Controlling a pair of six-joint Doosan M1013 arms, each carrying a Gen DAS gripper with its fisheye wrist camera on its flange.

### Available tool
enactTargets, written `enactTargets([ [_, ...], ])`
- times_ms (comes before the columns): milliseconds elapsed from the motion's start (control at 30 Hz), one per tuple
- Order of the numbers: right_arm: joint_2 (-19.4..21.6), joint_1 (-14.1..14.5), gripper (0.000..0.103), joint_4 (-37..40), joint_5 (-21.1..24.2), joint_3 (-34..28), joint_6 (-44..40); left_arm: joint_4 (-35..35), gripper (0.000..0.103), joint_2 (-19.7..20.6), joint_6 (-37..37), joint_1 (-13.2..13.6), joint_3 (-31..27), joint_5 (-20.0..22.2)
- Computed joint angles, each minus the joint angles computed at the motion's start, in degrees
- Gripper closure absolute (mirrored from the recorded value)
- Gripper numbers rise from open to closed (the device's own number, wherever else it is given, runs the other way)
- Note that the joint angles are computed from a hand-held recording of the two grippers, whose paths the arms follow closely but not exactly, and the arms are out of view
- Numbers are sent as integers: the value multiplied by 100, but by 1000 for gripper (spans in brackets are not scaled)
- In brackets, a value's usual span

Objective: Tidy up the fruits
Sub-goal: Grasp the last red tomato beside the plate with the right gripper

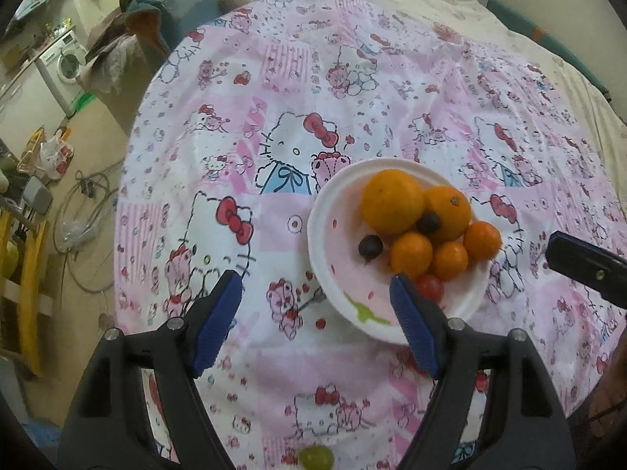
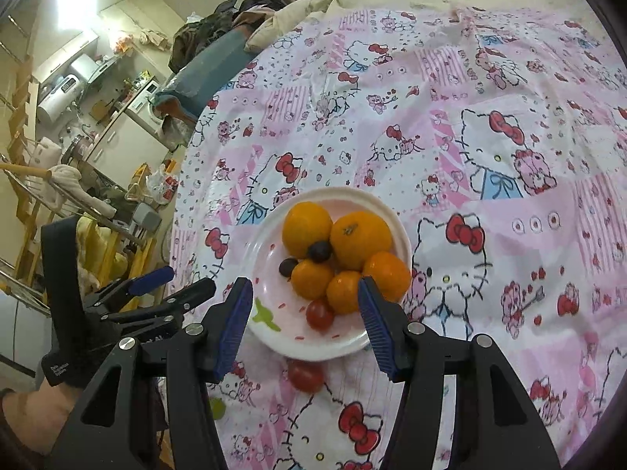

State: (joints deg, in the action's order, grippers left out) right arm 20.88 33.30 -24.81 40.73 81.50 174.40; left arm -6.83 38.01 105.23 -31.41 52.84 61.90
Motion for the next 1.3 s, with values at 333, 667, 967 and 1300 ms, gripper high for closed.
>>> enactTargets([
  [333,-18,235,44,-75,133,94,433,-83,28,-483,167,112,729,-278],
  [667,162,345,44,392,329,-11,184,-100,28,-590,81,235,1004,-121],
  [967,209,261,41,828,237,112,284,-133,28,-584,80,319,1049,-87],
  [1300,352,166,38,1345,261,109,-128,-256,28,-521,-136,398,947,30],
])
